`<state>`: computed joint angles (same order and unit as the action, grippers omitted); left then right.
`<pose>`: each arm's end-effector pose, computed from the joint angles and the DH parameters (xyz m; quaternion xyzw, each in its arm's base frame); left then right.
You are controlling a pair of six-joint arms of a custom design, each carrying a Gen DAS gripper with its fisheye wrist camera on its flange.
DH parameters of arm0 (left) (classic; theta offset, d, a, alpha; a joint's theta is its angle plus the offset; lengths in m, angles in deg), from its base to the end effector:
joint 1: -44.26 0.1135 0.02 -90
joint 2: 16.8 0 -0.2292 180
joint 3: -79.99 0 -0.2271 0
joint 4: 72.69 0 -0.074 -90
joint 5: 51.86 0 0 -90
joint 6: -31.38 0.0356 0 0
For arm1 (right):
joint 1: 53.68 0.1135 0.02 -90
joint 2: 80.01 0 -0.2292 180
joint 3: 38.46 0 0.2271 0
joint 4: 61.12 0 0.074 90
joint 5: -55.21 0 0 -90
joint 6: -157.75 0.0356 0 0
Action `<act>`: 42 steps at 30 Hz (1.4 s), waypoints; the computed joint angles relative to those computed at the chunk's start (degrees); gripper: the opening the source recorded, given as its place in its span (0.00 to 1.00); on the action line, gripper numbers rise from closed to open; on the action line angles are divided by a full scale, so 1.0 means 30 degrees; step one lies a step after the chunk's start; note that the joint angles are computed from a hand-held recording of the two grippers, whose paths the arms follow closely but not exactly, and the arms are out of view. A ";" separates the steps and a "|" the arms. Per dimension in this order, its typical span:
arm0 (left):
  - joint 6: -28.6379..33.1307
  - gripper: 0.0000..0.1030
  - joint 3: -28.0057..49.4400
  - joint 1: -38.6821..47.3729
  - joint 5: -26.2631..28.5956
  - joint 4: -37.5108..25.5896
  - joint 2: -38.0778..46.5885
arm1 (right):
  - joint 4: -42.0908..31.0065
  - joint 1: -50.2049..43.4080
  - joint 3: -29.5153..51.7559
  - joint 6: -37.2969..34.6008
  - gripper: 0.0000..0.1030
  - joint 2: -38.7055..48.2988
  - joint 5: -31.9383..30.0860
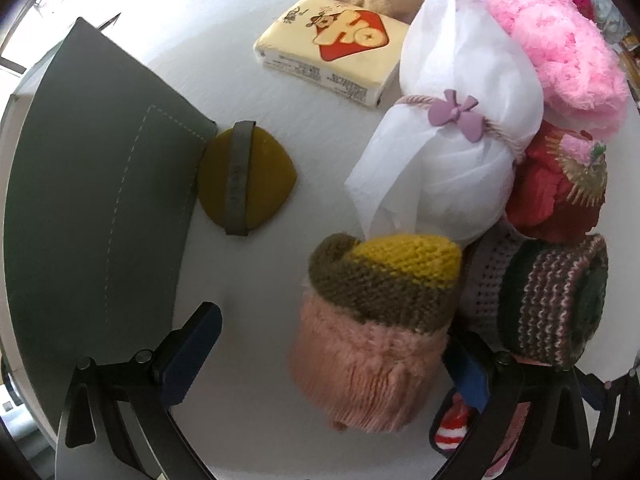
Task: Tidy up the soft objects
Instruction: 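Grasp the pink knitted hat with the left tool while the right tool grasps the holed pink foam block, then lift the knitted hat and holed foam block and carry them toward the white box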
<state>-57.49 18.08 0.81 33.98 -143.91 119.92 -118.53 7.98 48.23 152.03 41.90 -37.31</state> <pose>0.2939 -0.2748 0.0886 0.3790 0.9247 0.0334 0.0143 0.1513 0.2838 0.0676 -0.1965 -0.9800 0.0155 0.0277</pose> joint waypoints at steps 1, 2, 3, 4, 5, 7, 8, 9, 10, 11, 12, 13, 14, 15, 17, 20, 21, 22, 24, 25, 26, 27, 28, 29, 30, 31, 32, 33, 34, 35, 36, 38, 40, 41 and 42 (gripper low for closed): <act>-0.0159 1.00 0.0368 0.0059 0.0298 -0.0164 0.0226 | 0.0027 -0.0006 -0.0030 0.0013 1.00 -0.0024 0.0027; -0.0201 1.00 0.0407 0.0340 0.0602 -0.0124 0.0393 | -0.0512 0.0405 0.0684 0.0427 1.00 0.0149 0.0022; -0.0720 1.00 0.0926 0.0714 0.1407 -0.0617 0.0802 | -0.0562 0.0402 0.0726 0.0420 1.00 0.0155 -0.0001; -0.0795 1.00 0.0711 0.0954 0.1473 -0.0385 0.0658 | -0.0617 0.0437 0.0820 0.0472 1.00 0.0194 -0.0045; -0.0815 1.00 0.0654 0.0918 0.1445 -0.0318 0.0626 | -0.0672 0.0441 0.0994 0.0521 1.00 0.0304 -0.0066; -0.0932 1.00 0.0421 0.0840 0.1446 -0.0070 0.0502 | -0.0880 -0.0037 0.0910 0.0053 1.00 0.0023 -0.0063; -0.0968 1.00 0.0263 0.0812 0.1447 0.0084 0.0414 | -0.0197 -0.0147 0.0007 -0.0080 1.00 -0.0201 -0.0034; -0.0980 1.00 -0.0180 0.0800 0.1436 0.0445 0.0175 | -0.0032 -0.0101 -0.0199 -0.0025 1.00 -0.0259 0.0050; -0.0762 1.00 -0.1582 0.1014 0.1462 0.1054 -0.0550 | 0.0012 -0.0048 -0.0300 0.0030 1.00 -0.0327 0.0138; -0.0683 1.00 -0.2025 0.1028 0.1458 0.1285 -0.0803 | 0.0050 -0.0026 -0.0463 0.0029 1.00 -0.0455 0.0202; -0.0561 1.00 -0.1592 0.0990 0.1432 0.0837 -0.0547 | -0.0044 0.0031 -0.0414 0.0021 1.00 -0.0487 0.0160; -0.0540 1.00 -0.1498 0.0999 0.1375 0.0301 -0.0693 | -0.0093 -0.0100 -0.0368 -0.0168 1.00 -0.0465 -0.0005; -0.0595 1.00 -0.0587 0.1004 0.1246 -0.0639 -0.0375 | -0.0140 -0.0233 -0.0362 -0.0298 1.00 -0.0469 -0.0338; -0.0578 0.99 -0.0422 0.1004 0.1088 -0.0843 -0.0226 | -0.0152 -0.0321 -0.0401 -0.0235 1.00 -0.0513 -0.0546; -0.0210 0.85 -0.0614 0.0983 0.1360 -0.0832 -0.0582 | -0.0518 -0.0681 -0.0808 -0.0212 0.96 -0.1256 -0.0600; 0.0429 0.54 -0.1257 0.0618 0.1535 -0.0668 -0.1295 | -0.0969 -0.0637 -0.1347 0.0611 0.76 -0.2308 -0.0463; 0.0859 0.50 -0.1486 0.0421 0.1509 -0.0716 -0.1553 | -0.0956 -0.0630 -0.1555 0.0864 0.74 -0.2539 -0.0564; 0.1084 0.49 -0.1616 0.0299 0.1392 -0.0784 -0.1679 | -0.0792 -0.0641 -0.2011 0.1358 0.74 -0.2957 -0.0765; 0.1581 0.47 -0.2162 0.0264 0.1414 -0.0750 -0.2179 | -0.0593 -0.0580 -0.2666 0.2136 0.73 -0.3595 -0.1001; 0.1727 0.47 -0.2395 0.0312 0.1462 -0.0792 -0.2416 | -0.0684 -0.0478 -0.2870 0.2515 0.73 -0.3936 -0.1059; 0.1847 0.47 -0.2613 0.0398 0.1542 -0.0878 -0.2648 | -0.0761 -0.0389 -0.3008 0.2757 0.73 -0.4224 -0.1033; 0.1954 0.47 -0.2943 0.0497 0.1566 -0.0899 -0.2961 | -0.0925 -0.0219 -0.3168 0.3163 0.73 -0.4698 -0.0960; 0.2069 0.47 -0.3358 0.0593 0.1555 -0.0855 -0.3311 | -0.1029 -0.0102 -0.3227 0.3438 0.73 -0.4978 -0.0910; 0.2317 0.47 -0.3694 0.0758 0.1552 -0.0901 -0.3659 | -0.1137 -0.0094 -0.3369 0.3603 0.73 -0.5364 -0.0879; 0.2614 0.47 -0.4274 0.0884 0.1594 -0.0887 -0.4209 | -0.1252 0.0030 -0.3410 0.3917 0.73 -0.5679 -0.0829; 0.2866 0.47 -0.4698 0.0965 0.1624 -0.0871 -0.4620 | -0.1433 0.0179 -0.3403 0.4251 0.73 -0.5999 -0.0763; 0.3160 0.47 -0.5120 0.1042 0.1595 -0.0886 -0.5072 | -0.1615 0.0219 -0.3464 0.4410 0.73 -0.6322 -0.0725; 0.3238 0.47 -0.5499 0.0962 0.1570 -0.0811 -0.5409 | -0.1732 0.0223 -0.3491 0.4505 0.73 -0.6529 -0.0710; 0.3435 0.47 -0.5929 0.0962 0.1594 -0.0791 -0.5851 | -0.1933 0.0340 -0.3415 0.4753 0.73 -0.6740 -0.0703; 0.3674 0.47 -0.6333 0.1009 0.1652 -0.0812 -0.6313 | -0.2065 0.0513 -0.3267 0.5049 0.73 -0.6793 -0.0666; 0.3955 0.47 -0.6809 0.1065 0.1714 -0.0826 -0.6896 | -0.2227 0.0624 -0.3221 0.5320 0.73 -0.6985 -0.0624; 0.4130 0.47 -0.7184 0.1000 0.1849 -0.0816 -0.7404 | -0.2628 0.0795 -0.2972 0.5829 0.73 -0.7233 -0.0608; 0.4466 0.47 -0.7564 0.1166 0.2119 -0.1014 -0.8150 | -0.2944 0.1136 -0.2857 0.6580 0.73 -0.7601 -0.0500; 0.4761 0.47 -0.7837 0.1417 0.2282 -0.1167 -0.8650 | -0.3107 0.1204 -0.2761 0.6785 0.73 -0.7725 -0.0461; 0.4995 0.47 -0.7768 0.1623 0.2425 -0.1350 -0.8806 | -0.3450 0.1277 -0.2551 0.6982 0.73 -0.7877 -0.0433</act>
<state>-42.51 -5.22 5.68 41.25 -147.96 93.50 -128.88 11.81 40.58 172.98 18.27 -38.61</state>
